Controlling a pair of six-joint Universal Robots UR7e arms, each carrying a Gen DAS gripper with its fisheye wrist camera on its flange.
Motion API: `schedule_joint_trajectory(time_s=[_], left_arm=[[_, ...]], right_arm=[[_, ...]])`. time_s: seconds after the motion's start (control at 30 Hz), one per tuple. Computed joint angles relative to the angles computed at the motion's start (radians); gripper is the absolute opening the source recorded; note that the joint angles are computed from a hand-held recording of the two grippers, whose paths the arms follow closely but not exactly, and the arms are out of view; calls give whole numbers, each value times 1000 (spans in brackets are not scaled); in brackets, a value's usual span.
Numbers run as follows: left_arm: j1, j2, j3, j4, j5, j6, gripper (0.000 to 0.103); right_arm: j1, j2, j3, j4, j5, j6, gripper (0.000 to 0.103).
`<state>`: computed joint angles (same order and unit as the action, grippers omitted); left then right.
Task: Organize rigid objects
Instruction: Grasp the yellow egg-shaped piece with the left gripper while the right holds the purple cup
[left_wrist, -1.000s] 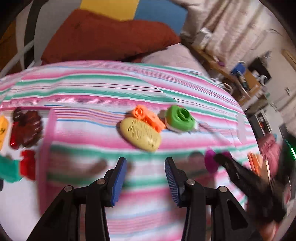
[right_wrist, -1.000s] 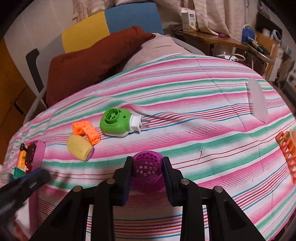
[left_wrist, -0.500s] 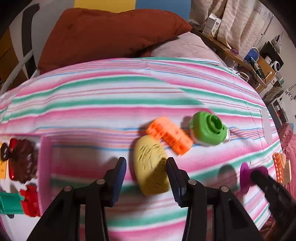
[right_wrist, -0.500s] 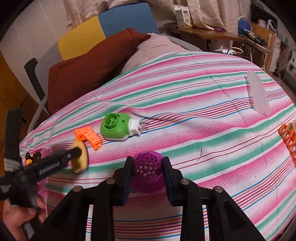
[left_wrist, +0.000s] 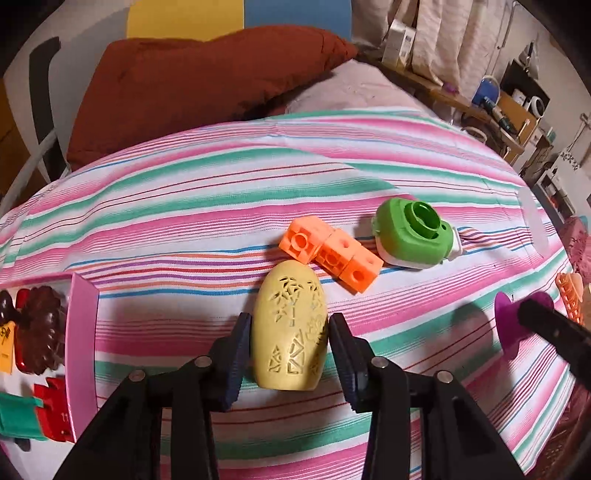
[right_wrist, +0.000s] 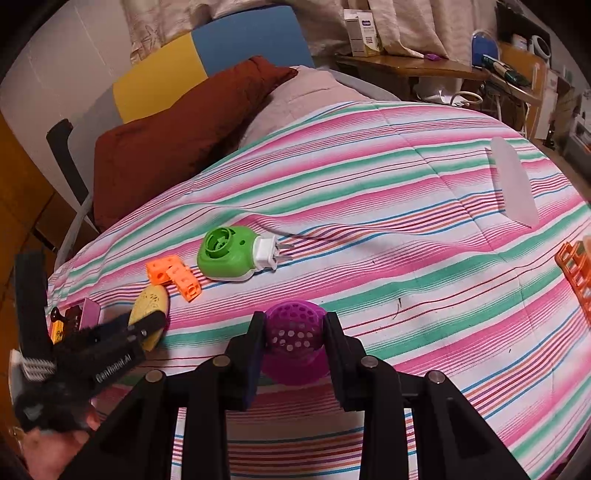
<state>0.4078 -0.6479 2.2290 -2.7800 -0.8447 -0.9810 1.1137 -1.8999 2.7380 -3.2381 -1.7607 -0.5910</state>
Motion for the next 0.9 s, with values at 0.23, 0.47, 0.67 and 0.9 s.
schedule_joint_trajectory(time_s=[0.23,0.47,0.67,0.9], left_arm=[[-62,-37,100,-57,-22,-57,42],[-158,-92,215,-104,-65,-152,42],[-286,-166,317,-98,-94,-251,42],[-432,-301,441,-48,-124,-425,42]], right_arm=[[-7,8,-2,-12,-2,-7,32],[-21,6,1,-27,-3,-14,32],[-14,19,2,-40,-25,-22,32],[12,66,9,-99,-67,-42,32]])
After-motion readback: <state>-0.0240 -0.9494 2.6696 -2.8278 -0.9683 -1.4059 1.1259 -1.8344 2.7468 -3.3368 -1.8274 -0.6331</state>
